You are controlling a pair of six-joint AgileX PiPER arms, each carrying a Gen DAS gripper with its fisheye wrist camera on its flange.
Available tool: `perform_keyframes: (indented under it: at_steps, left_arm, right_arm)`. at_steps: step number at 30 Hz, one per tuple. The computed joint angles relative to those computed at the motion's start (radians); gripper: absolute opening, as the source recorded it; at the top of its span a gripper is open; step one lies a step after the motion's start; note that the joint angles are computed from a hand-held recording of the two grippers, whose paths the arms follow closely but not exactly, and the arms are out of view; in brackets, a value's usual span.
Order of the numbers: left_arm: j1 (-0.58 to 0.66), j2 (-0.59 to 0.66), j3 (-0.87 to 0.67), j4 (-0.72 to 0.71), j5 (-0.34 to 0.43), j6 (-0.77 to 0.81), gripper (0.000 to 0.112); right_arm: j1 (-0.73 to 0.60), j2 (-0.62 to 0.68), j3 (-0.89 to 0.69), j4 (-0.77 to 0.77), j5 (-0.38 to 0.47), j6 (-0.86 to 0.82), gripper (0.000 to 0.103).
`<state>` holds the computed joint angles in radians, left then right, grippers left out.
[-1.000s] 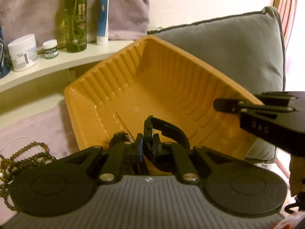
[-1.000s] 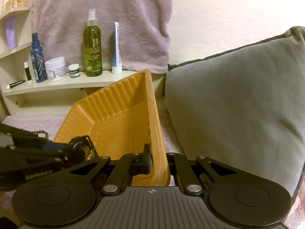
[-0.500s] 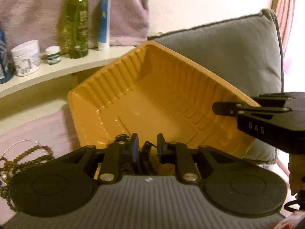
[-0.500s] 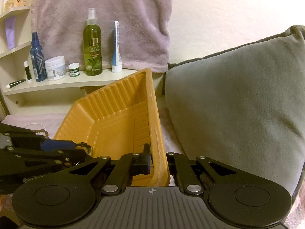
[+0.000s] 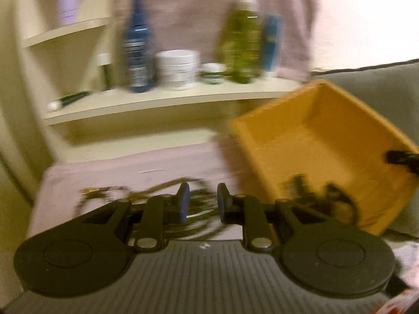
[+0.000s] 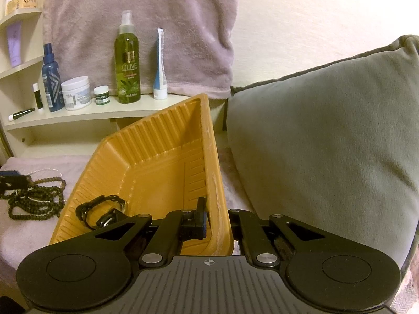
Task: Organize jewelry
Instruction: 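Carry the cuff bracelet into the orange tray and release it, then grasp the dark green beaded necklace on the towel with the left tool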
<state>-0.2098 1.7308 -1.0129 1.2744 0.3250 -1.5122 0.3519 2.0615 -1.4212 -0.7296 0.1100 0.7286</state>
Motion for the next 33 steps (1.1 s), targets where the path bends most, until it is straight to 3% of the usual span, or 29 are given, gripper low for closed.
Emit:
perform_keyframes:
  at_steps: [3, 9, 16, 23, 33]
  left_arm:
    - [0.05, -0.019, 0.044, 0.016, 0.014, -0.004, 0.02]
    - [0.132, -0.025, 0.1, 0.049, -0.038, -0.036, 0.02]
    - [0.154, 0.041, 0.073, 0.087, -0.114, -0.088, 0.022]
    - [0.152, 0.124, -0.009, 0.068, -0.121, -0.064, 0.023]
    - [0.175, 0.176, -0.097, -0.332, -0.116, 0.386, 0.021]
  right_arm:
    - [0.001, 0.001, -0.001, -0.014, 0.003, 0.01, 0.005]
    - [0.003, 0.008, -0.009, -0.039, 0.014, 0.029, 0.005]
    - [0.002, 0.016, -0.022, 0.006, 0.025, -0.021, 0.005]
    - [0.0, 0.019, -0.03, 0.033, 0.031, -0.052, 0.005]
    - [-0.001, 0.027, -0.041, 0.062, 0.039, -0.08, 0.005]
